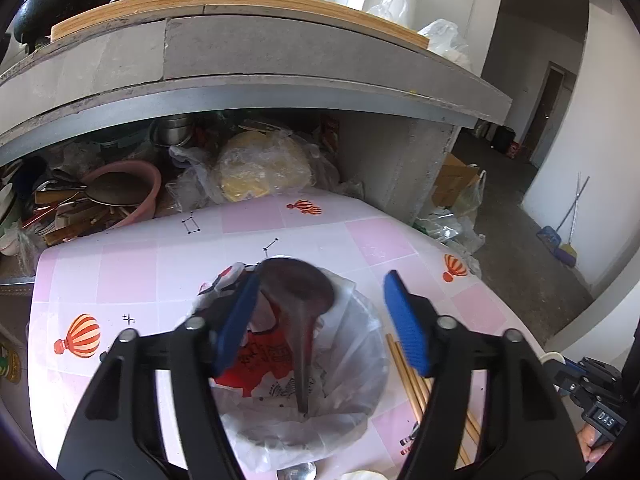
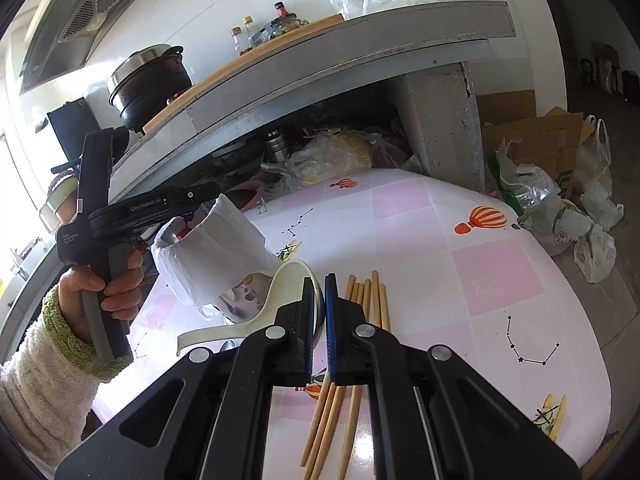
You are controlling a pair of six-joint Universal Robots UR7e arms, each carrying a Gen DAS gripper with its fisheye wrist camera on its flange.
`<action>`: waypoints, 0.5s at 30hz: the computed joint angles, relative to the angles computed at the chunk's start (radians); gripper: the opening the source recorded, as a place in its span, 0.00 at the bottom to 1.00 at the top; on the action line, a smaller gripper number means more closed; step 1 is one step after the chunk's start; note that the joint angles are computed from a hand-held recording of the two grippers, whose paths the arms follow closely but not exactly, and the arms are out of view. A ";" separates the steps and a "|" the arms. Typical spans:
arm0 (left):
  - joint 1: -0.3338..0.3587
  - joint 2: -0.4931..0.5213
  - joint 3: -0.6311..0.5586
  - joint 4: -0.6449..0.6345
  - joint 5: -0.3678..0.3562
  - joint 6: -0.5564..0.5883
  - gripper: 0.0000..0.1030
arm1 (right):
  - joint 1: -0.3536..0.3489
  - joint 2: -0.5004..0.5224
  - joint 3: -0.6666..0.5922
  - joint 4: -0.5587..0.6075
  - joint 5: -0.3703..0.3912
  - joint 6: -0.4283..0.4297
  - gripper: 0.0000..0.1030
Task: Organize utensils
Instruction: 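Lower the metal spoon into the holder and open the left tool, then carry the white ladle with the right tool over the utensil holder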
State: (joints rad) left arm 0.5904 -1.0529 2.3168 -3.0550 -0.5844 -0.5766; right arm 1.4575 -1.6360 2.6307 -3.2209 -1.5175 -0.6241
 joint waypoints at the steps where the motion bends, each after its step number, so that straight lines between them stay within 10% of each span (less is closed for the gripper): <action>1: -0.002 -0.002 0.001 -0.005 -0.003 0.004 0.67 | 0.001 -0.001 0.000 0.000 -0.002 0.001 0.05; 15: -0.139 -0.169 0.120 0.098 0.114 -0.163 0.78 | 0.047 -0.053 0.011 -0.032 -0.028 -0.001 0.05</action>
State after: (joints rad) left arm 0.4511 -1.2220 2.4371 -2.9574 -0.4704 -0.7400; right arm 1.5049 -1.6888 2.6412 -3.2526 -1.5459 -0.6246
